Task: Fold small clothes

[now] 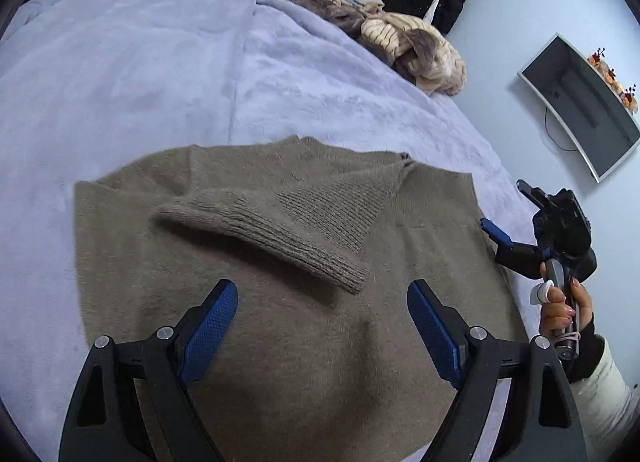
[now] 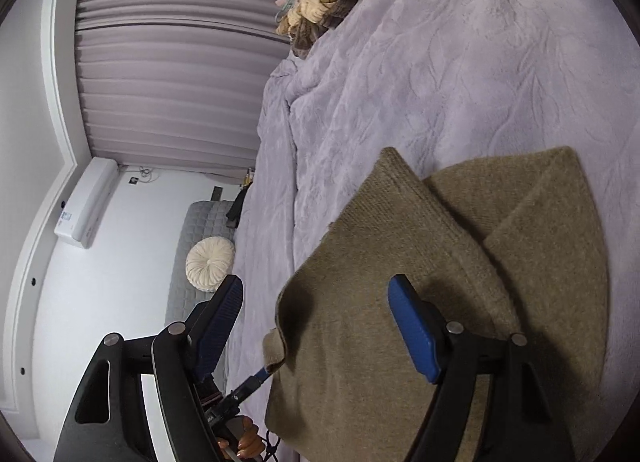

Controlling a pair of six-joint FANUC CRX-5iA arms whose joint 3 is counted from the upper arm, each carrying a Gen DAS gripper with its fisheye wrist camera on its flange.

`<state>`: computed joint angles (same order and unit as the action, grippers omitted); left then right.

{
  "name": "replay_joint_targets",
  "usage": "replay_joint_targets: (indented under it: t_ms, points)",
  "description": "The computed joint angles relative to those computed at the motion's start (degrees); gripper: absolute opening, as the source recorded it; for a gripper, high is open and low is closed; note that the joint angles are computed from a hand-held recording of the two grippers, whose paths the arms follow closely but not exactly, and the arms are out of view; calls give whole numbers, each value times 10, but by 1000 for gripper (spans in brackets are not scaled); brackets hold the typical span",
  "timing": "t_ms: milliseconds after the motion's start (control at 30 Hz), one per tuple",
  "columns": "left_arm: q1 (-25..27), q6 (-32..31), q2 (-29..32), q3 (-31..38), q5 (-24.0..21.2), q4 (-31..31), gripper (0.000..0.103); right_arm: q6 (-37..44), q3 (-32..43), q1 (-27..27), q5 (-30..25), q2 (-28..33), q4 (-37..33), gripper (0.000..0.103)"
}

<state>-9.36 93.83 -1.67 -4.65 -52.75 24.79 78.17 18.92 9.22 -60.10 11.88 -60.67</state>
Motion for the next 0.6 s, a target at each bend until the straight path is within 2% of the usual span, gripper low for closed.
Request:
replay_joint_targets:
  t_ms: [100,200,233,300,367,467,533,600]
  points:
    - [-22,69,38,59,7,-79,87,-32,-5,7,16,7,16,79]
    - [-30,198,57,120,0,-192,87,-62,-6,25,38,2,75,79]
    - [-33,257,64,144,-12,-239,87,-79,-8,33,45,-3,106,79]
    - [-34,325,73,176,-49,-292,87,-91,-22,33,52,-17,125,79]
    - [-10,318,57,153,-45,-255,87,-97,-40,29,52,-36,129,79]
    - [26,246,6,80,-26,-163,87,-77,-66,23,35,-69,119,79]
    - [41,187,-36,32,-33,-115,87,-55,-85,19,18,-94,97,79]
    - [44,155,-63,9,-53,-99,87,-35,-105,18,-1,-118,66,79]
